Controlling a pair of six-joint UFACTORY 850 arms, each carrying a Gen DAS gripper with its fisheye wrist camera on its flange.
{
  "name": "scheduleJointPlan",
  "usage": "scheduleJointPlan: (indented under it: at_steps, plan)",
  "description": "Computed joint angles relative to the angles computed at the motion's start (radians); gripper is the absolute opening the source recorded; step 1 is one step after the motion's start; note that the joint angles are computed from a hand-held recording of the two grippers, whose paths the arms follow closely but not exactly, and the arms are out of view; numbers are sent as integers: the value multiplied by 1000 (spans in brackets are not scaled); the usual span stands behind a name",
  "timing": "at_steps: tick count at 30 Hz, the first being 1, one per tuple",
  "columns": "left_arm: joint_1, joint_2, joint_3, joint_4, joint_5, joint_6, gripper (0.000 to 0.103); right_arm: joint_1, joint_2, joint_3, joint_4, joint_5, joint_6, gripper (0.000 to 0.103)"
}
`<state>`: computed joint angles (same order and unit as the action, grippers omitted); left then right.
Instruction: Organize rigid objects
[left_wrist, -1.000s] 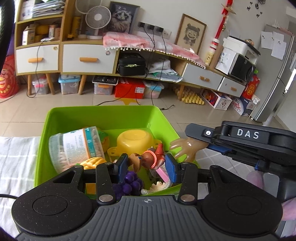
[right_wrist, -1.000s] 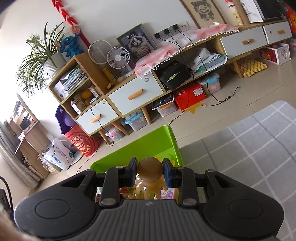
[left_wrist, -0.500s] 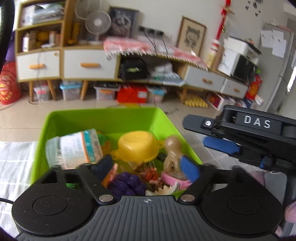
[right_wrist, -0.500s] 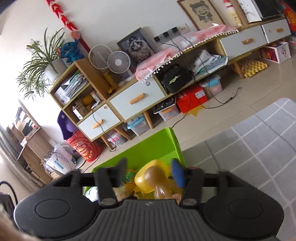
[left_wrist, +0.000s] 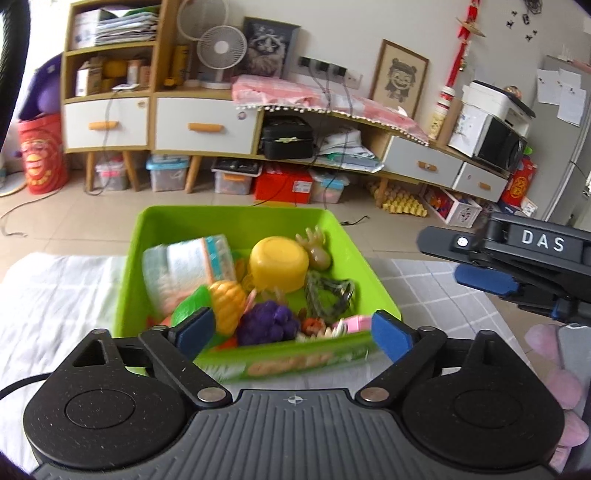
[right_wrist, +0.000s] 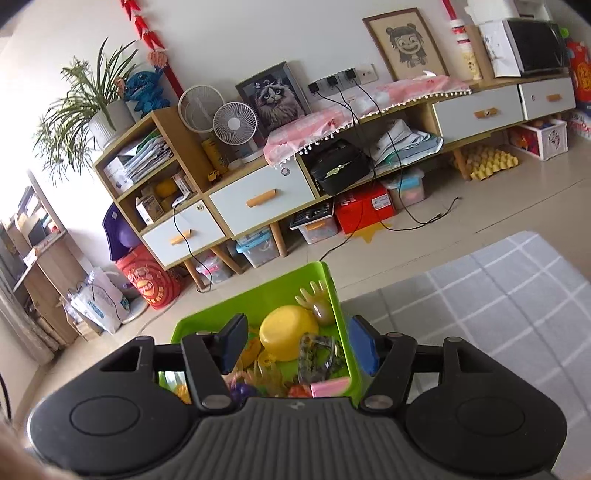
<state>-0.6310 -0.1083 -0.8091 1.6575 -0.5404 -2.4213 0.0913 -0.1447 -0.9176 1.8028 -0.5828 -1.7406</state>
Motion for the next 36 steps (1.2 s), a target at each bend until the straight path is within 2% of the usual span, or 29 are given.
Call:
scheduleJointPlan:
  at_steps: [5, 11, 15, 19, 24, 27, 29, 32, 36]
  plan:
    - [-64, 53, 23, -178, -66, 94, 99, -20, 79, 59, -106, 24, 63, 45]
    - [-141, 80, 18, -382, -174, 238, 101, -32, 175, 129, -262, 52, 151, 52]
    - [-194, 87, 16, -497, -247, 283, 101, -41, 235, 174, -357, 71, 202, 62]
    - [-207, 86, 7, -649, -271, 361, 101, -54, 272, 209, -434, 89, 242, 71]
    - [-231, 93, 13, -688, -312, 343, 101, -38, 271, 215, -620, 142, 393, 72]
    - [-246, 84, 1, -696, -367, 358, 101, -34, 270, 212, -679, 128, 443, 72]
    - [-250, 80, -2, -696, -391, 359, 101, -24, 285, 224, -666, 140, 397, 72]
    - [-244, 82, 0, -701, -387, 358, 101, -8, 303, 238, -641, 172, 345, 72]
    - [-236, 81, 2, -710, -375, 361, 101, -6, 299, 231, -659, 162, 381, 72]
